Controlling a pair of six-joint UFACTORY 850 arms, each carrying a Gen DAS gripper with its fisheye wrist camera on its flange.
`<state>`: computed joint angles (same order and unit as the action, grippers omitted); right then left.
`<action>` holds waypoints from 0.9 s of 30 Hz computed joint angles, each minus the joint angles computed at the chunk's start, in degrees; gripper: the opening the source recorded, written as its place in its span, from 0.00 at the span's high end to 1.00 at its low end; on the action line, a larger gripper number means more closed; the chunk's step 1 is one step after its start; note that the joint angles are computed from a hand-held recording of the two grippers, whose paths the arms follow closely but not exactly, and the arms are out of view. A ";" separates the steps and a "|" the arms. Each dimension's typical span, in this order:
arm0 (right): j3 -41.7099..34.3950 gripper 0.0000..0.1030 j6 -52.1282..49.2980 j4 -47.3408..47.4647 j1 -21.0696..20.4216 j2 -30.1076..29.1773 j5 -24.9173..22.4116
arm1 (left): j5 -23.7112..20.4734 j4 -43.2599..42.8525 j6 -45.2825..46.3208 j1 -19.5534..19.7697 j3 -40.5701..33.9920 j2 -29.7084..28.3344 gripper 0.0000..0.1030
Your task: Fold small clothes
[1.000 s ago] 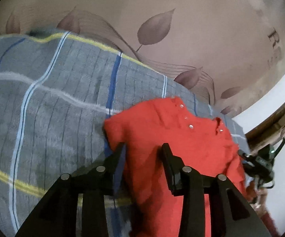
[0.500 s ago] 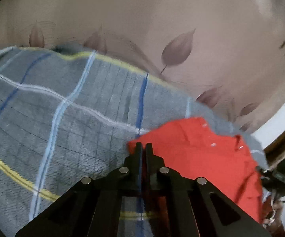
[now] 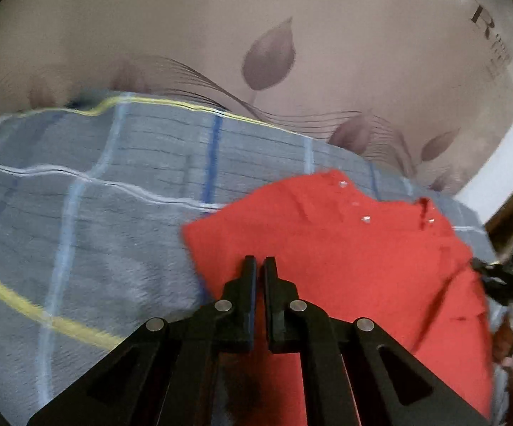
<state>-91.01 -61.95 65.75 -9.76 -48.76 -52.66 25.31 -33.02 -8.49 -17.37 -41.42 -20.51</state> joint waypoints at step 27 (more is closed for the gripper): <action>48.36 0.43 -33.55 -13.02 -24.54 33.66 -8.76 | 19.27 -12.22 -39.86 -48.97 30.43 22.15 0.38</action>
